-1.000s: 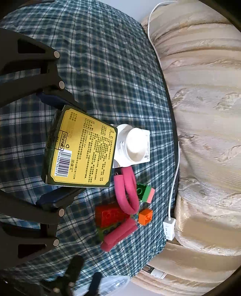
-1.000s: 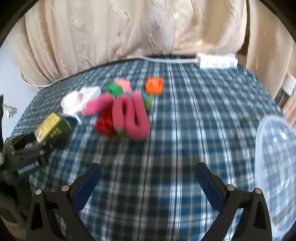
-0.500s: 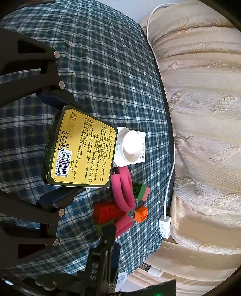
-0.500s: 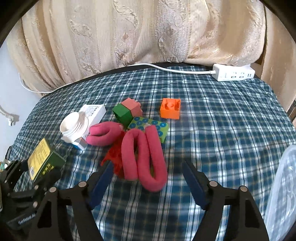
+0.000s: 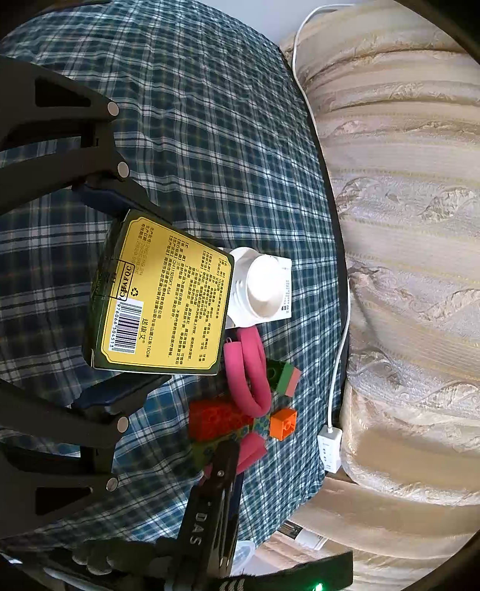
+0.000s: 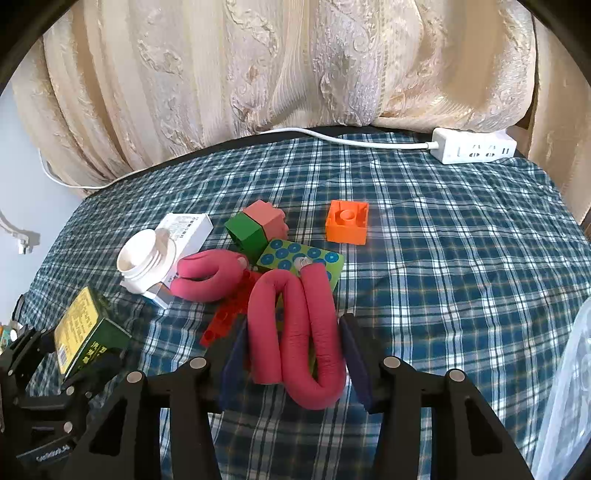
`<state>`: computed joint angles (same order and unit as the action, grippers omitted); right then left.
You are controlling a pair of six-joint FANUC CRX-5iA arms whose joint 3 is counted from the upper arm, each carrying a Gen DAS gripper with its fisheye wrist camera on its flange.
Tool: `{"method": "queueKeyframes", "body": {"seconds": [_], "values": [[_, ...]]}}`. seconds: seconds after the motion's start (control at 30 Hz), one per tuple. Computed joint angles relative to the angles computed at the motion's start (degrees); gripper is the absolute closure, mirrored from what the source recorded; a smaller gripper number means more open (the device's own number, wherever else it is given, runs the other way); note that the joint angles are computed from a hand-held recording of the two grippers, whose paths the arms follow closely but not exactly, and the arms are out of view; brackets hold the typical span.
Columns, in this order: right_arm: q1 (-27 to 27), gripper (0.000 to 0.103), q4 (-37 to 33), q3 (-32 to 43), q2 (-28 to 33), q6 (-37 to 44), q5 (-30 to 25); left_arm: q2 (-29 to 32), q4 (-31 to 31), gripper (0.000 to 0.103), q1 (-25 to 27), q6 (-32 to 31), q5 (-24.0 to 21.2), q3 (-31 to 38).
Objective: Organize objects
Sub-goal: 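Close the right tool on the pink foam tube and lift it, then carry the pink foam tube with the right tool while the left tool carries the box to the clear bowl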
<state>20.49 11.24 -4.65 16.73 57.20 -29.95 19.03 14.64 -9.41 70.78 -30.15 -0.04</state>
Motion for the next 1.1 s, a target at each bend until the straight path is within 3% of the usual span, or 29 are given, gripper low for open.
{"method": "queueKeyframes", "body": {"seconds": [0.3,0.63,1.1], "values": [[0.2,0.051,13.2,-12.6,-7.9,-15.8,6.5,-0.2,1.9,0.028,-0.4,-2.5,0.8,-0.9],[-2.5,0.051,22.9,-23.3,-15.3,-29.9,10.5,-0.9,1.5,0.028,-1.5,-2.3,-0.2,-1.0],[-11.2,0.051,38.4,-34.6,-23.9,-47.5,14.1,-0.8,-0.2,0.028,-5.9,-2.2,-2.1,1.7]]}}
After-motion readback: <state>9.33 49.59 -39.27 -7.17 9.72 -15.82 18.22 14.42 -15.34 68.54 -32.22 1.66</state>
